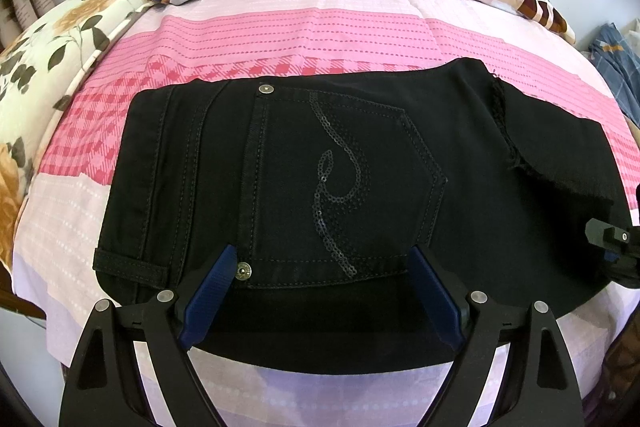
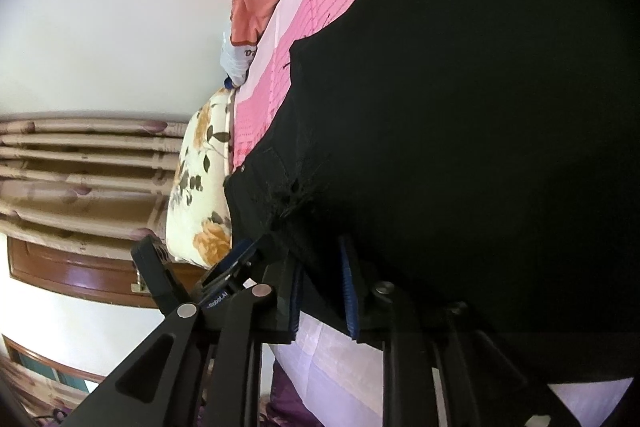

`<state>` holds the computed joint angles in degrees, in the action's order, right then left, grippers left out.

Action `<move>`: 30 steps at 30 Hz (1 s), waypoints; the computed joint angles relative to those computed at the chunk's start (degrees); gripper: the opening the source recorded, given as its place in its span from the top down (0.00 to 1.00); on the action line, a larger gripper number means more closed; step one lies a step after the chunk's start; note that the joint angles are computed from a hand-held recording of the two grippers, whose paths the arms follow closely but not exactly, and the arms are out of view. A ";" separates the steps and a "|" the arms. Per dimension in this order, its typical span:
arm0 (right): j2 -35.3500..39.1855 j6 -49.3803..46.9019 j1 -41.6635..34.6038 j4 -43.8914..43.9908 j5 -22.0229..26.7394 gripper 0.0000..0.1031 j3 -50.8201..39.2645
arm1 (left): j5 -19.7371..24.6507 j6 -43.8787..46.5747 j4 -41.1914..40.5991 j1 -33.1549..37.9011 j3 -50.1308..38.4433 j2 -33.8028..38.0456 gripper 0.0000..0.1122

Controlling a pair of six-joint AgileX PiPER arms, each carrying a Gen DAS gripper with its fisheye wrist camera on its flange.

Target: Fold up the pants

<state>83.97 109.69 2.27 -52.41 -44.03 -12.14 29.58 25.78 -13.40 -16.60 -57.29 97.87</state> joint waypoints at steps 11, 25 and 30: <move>2.22 1.28 1.29 -2.64 -2.06 0.64 -1.71 | -0.01 -0.37 0.29 -0.13 -0.07 0.03 0.22; 7.12 -2.07 0.19 -1.42 -11.74 0.58 -0.05 | 0.59 0.04 0.49 0.24 -0.38 0.33 0.22; 1.72 -0.68 -2.47 -2.23 -11.57 0.54 3.40 | 1.38 2.99 -2.51 1.23 -0.65 -0.24 0.22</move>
<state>85.69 109.01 -0.20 -54.64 -55.59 -8.74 30.97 28.77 -15.91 -15.37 -57.94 97.63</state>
